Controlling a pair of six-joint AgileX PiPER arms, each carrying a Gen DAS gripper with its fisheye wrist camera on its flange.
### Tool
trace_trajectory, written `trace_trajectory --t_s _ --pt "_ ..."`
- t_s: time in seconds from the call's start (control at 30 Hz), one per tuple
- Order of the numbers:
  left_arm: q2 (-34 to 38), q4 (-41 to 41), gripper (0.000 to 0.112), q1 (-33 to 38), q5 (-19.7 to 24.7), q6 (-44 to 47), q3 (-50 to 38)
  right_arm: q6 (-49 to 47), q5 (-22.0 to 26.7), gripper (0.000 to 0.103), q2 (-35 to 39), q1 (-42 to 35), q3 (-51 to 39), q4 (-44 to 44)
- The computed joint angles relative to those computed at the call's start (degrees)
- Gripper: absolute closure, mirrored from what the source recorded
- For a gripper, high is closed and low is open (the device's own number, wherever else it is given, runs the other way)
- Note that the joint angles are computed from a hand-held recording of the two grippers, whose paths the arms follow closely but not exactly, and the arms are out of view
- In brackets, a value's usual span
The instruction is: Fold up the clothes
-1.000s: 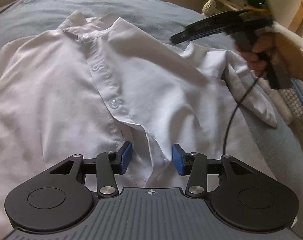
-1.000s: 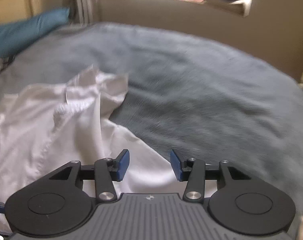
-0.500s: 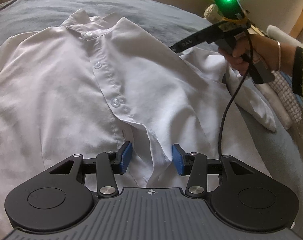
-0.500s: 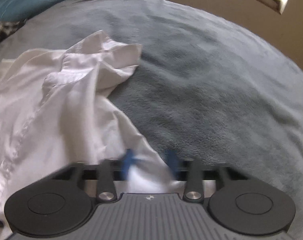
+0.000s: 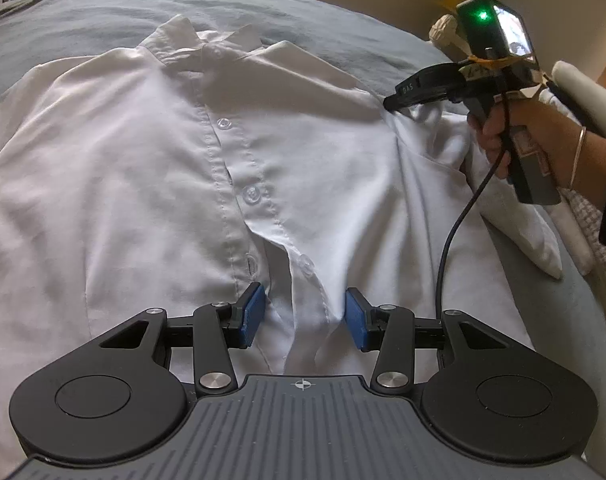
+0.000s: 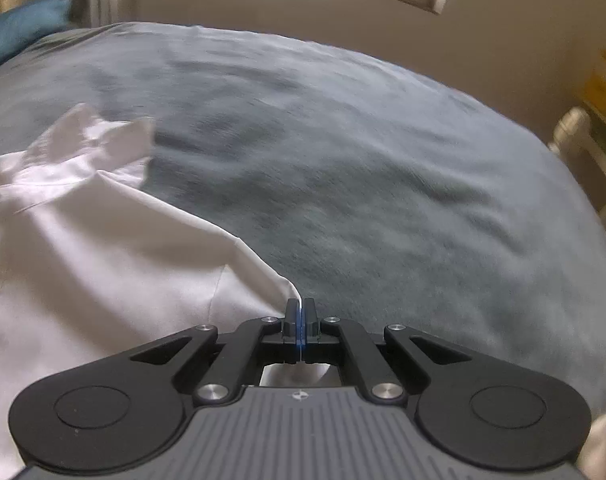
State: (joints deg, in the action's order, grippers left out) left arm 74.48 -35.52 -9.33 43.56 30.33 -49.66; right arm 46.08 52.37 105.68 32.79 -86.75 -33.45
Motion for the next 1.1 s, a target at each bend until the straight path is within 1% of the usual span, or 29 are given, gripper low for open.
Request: trace_trajectory --t_s 0.1,0.17,0.2,0.23,0.3,0.37,0.4,0.43,0.47,0.57,0.6,0.63,0.67,0.73,0.8,0.87,0.9,0.97,1.03,1.07,1.1 --pt "-0.1 0.6 0.069 -0.4 -0.6 -0.3 0.2 7.3 -2.5 0.101 -1.1 0.7 3.0 -4.1" --pt "-0.2 0.1 0.069 -0.1 -0.7 0.3 0.4 11.3 -3.4 0.094 -2.3 0.4 4.1 -5.7" --pt "-0.3 -0.2 0.069 0.1 -0.4 0.5 0.5 13.3 -3.8 0.082 -3.2 0.1 4.6 -6.1" --pt "-0.3 -0.7 0.069 0.6 0.0 0.9 0.4 15.6 -4.3 0.076 -4.9 0.0 5.5 -6.5" --pt "-0.3 -1.9 0.069 1.6 1.0 2.0 0.3 19.4 -5.7 0.075 -8.1 -0.4 7.1 -6.6" --pt "-0.4 -2.7 0.069 2.7 1.7 3.3 0.4 17.0 -10.2 0.075 -11.5 -2.1 8.1 -0.7" --pt "-0.5 -2.9 0.069 2.8 1.6 3.7 0.6 13.7 -12.2 0.075 -12.4 -2.8 7.8 3.5" --pt "-0.6 -3.0 0.069 2.8 1.4 4.1 0.8 9.4 -13.1 0.075 -12.4 -2.9 6.4 7.7" --pt "-0.6 -3.0 0.069 2.7 1.2 4.0 0.9 5.3 -12.9 0.075 -11.4 -2.1 4.0 10.6" --pt "-0.9 -1.8 0.069 1.7 0.2 2.0 1.1 -8.5 -10.5 0.076 -5.5 0.8 -5.7 18.9" --pt "-1.1 -1.4 0.069 1.5 0.3 1.5 1.2 -11.7 -9.0 0.076 -3.0 2.1 -9.4 19.6" --pt "-1.0 -1.2 0.069 1.4 0.1 1.2 1.2 -13.5 -6.5 0.076 -0.3 3.6 -13.4 18.0" --pt "-1.1 -1.1 0.069 1.4 0.0 1.1 1.3 -14.2 -3.6 0.076 3.0 4.8 -17.9 16.1" --pt "-1.3 -1.2 0.069 1.4 -0.1 1.7 1.5 -14.7 1.2 0.076 9.3 4.2 -27.0 17.0" --pt "-1.3 -1.5 0.069 1.5 -0.2 2.4 1.7 -14.0 3.8 0.075 13.8 1.6 -33.7 21.5" --pt "-1.3 -2.0 0.069 1.7 -0.2 3.3 1.9 -13.2 4.8 0.072 17.1 -0.9 -38.5 25.2" --pt "-1.1 -2.3 0.069 1.9 -0.1 3.7 1.9 -12.5 6.0 0.066 19.2 -1.6 -41.6 25.4" --pt "-0.9 -2.9 0.069 2.3 0.1 4.5 1.9 -12.6 8.7 0.063 23.1 -2.0 -47.5 24.8" --pt "-0.4 -4.0 0.069 2.8 0.8 6.2 1.7 -12.1 13.7 0.062 28.3 -1.8 -56.5 23.1" --pt "-0.3 -4.4 0.069 3.0 1.0 6.6 1.7 -11.9 14.8 0.062 29.9 -1.8 -59.5 22.6" --pt "-0.2 -4.5 0.069 3.2 1.1 6.7 1.6 -12.8 14.2 0.062 30.2 -2.0 -60.2 23.4"
